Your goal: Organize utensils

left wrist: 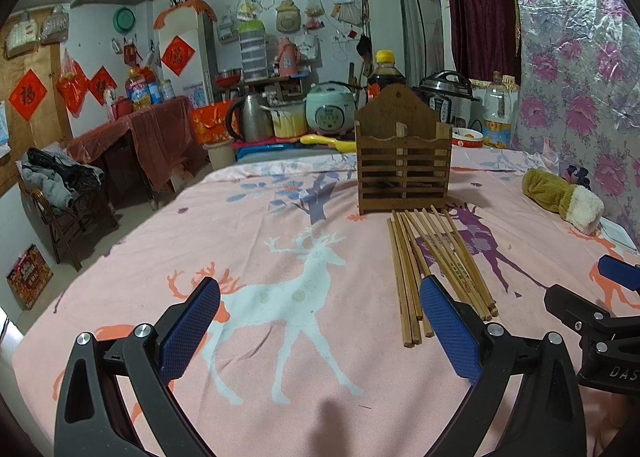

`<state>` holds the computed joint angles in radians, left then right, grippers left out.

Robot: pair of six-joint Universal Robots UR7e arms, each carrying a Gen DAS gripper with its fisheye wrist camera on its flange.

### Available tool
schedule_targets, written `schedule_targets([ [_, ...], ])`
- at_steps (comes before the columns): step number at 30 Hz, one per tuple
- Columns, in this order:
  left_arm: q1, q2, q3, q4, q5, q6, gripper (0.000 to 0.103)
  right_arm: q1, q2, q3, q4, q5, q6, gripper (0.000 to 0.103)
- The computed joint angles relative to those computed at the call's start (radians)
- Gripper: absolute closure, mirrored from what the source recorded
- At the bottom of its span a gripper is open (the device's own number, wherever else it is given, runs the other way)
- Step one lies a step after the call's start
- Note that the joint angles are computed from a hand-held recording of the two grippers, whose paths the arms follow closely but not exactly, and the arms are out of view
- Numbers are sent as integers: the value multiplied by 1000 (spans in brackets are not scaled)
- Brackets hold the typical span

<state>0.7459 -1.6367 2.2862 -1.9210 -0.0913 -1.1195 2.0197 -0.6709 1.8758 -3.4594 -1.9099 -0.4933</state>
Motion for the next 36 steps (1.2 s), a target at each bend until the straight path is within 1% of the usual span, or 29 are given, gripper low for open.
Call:
schedule_targets([
  [1,5,2,7,-63,-11,48,5,-1,-1,-3,5,3,0,6],
  [2,15,1,2,-84,-32,66,5,-3,-2,-2,10,8,6,6],
  [4,42,7,2,-217,-81,167,5,-11,-8,-1,27,18,31,6],
  [5,58,13,9,-319,-113,245,5,-15,-15,-4,40,27,45,6],
  [6,86,7,-5,-379,-185,315,5,-20,-24,-10,63,38,57,6],
  [7,103,5,-15,-397,-231,345,5,-22,-33,-23,91,41,65,6],
  [8,127,3,-38,-373,-274,354,5,-21,-39,-40,123,37,71,6],
  [9,159,7,-79,-308,-301,339,5,-20,-43,-61,152,36,77,6],
  [10,174,9,-107,-235,-306,289,5,-21,-44,-81,178,40,86,6],
  [11,195,14,-136,-205,-322,265,5,-24,-44,-98,203,50,101,6],
  [12,216,19,-164,-216,-358,276,5,-29,-42,-116,230,68,124,6],
  [15,259,38,-196,-353,-467,369,6,-48,-26,-152,294,116,176,6],
  [16,265,50,-199,-391,-486,393,6,-54,-19,-162,317,115,181,6],
  [18,264,71,-185,-434,-484,424,5,-57,-10,-182,381,87,191,6],
  [19,265,92,-183,-424,-471,438,5,-62,-11,-185,403,92,201,6],
  [21,269,119,-203,-318,-464,425,6,-70,-13,-188,419,96,229,6],
  [22,267,124,-205,-305,-469,438,6,-72,-15,-193,431,100,237,6],
  [24,263,123,-188,-356,-485,489,5,-74,-20,-192,443,112,249,6],
  [25,265,128,-187,-375,-506,522,5,-75,-21,-195,445,111,248,6],
  [27,275,140,-193,-384,-536,554,5,-67,-19,-192,434,90,243,6],
  [28,278,146,-199,-361,-541,549,5,-66,-18,-195,436,85,240,6],
  [30,283,161,-214,-311,-522,523,5,-64,-16,-197,443,84,240,6],
  [34,297,164,-229,-278,-507,499,5,-71,-13,-210,460,85,235,6],
  [35,296,165,-233,-252,-482,480,5,-72,-13,-212,464,85,235,6],
  [36,296,166,-241,-208,-437,442,5,-72,-13,-213,468,84,236,6],
])
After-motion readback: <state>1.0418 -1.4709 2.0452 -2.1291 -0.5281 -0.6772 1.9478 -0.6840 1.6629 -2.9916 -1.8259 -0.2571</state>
